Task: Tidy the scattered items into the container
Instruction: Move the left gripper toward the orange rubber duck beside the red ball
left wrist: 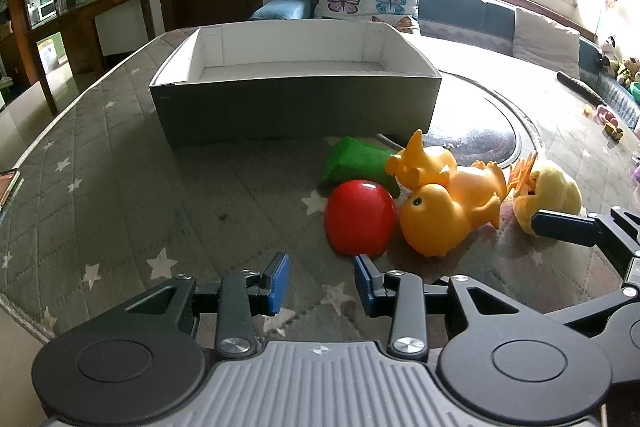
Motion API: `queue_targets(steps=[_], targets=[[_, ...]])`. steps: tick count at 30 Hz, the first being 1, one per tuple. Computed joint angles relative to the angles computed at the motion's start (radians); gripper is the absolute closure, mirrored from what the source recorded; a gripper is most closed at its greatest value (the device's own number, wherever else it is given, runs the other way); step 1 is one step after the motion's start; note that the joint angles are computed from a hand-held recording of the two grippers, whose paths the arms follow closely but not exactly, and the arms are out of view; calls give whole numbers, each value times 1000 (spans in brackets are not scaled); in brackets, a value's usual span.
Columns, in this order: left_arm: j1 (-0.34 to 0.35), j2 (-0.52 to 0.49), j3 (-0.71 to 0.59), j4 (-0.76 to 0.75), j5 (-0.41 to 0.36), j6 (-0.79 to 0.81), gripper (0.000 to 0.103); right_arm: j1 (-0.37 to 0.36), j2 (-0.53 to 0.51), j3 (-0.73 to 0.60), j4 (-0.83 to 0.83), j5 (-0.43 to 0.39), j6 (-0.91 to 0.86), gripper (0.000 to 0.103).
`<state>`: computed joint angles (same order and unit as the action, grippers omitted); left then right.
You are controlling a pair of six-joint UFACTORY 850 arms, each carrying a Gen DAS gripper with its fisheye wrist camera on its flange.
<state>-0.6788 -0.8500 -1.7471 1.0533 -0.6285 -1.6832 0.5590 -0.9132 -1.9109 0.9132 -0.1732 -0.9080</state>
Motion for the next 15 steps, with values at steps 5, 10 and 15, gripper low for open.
queue_targets(steps=[5,10,15], targets=[[-3,2,2,-3,-5,2,64,1,11,21,46,7,-47,0],[-7,4,5,-7,-5,4,64,0,22,40,78,12,-77,0],[-8,3,5,-9,-2,7,64,-1,28,52,97,15,-92,0]])
